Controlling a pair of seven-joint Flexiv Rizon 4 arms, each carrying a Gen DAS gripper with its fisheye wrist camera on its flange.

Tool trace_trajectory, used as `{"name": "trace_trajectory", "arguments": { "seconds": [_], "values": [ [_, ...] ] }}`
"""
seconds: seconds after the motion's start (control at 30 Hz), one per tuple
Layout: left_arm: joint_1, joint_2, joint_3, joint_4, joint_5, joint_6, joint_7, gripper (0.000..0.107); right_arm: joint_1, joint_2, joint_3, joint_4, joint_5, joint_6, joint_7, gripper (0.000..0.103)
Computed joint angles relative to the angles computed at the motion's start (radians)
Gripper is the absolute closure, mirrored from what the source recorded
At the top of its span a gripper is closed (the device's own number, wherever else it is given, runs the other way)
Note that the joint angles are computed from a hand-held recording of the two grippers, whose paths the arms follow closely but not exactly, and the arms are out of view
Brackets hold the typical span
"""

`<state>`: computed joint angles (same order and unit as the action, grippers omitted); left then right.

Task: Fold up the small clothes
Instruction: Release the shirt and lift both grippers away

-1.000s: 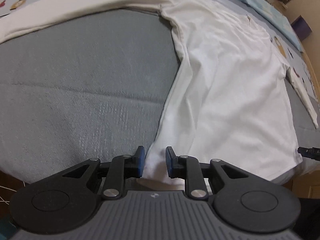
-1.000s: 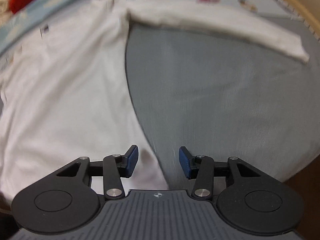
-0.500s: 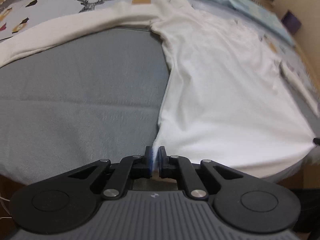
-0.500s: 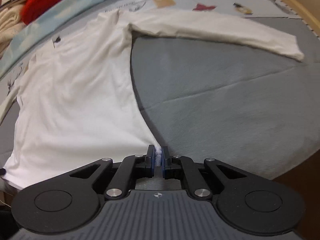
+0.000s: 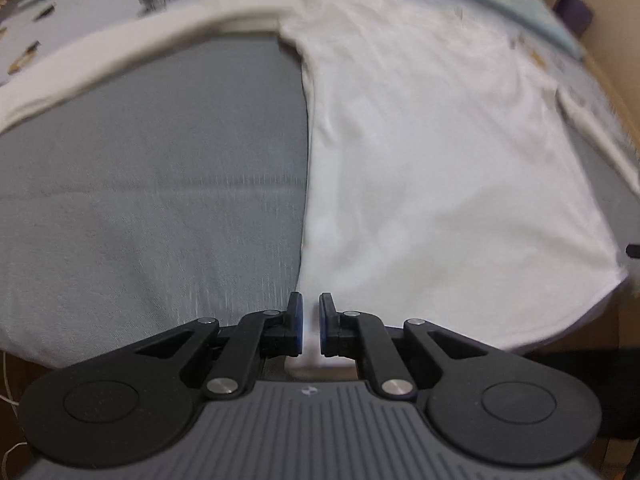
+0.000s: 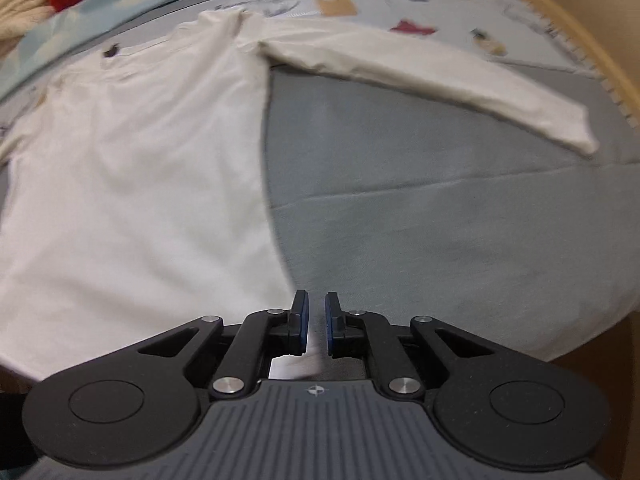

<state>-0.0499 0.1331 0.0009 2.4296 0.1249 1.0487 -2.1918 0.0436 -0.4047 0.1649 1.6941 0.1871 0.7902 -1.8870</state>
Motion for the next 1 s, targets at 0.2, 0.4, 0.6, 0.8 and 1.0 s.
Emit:
{"name": "trace_trajectory", "arguments": {
  "seconds": [0.2, 0.4, 0.6, 0.8, 1.0],
  "values": [
    [-0.006, -0.038, -0.009, -0.059, 0.064, -0.064, -0.033, 0.081, 0.043, -0.013, -0.016, 0.034, -0.128, -0.088, -0.068, 0.092],
    [-0.012, -0.065, -0.005, -0.07, 0.055, -0.105, -0.028, 0.075, 0.079, 0.004, -0.042, 0.119, -0.243, 0.049, -0.083, 0.082],
    [-0.003, -0.049, -0.015, -0.119, 0.199, -0.109, -0.194, 0.058, 0.058, 0.033, -0.019, 0.141, -0.21, 0.191, -0.081, 0.082],
    [0.008, -0.04, -0.033, -0.187, 0.379, -0.101, -0.384, 0.048, 0.036, 0.05, -0.001, 0.095, -0.115, 0.412, -0.015, 0.07],
    [-0.01, -0.057, -0.085, -0.308, 0.649, -0.187, -0.6, 0.037, -0.011, 0.064, 0.08, 0.097, 0.018, 0.635, -0.057, 0.057]
  ]
}}
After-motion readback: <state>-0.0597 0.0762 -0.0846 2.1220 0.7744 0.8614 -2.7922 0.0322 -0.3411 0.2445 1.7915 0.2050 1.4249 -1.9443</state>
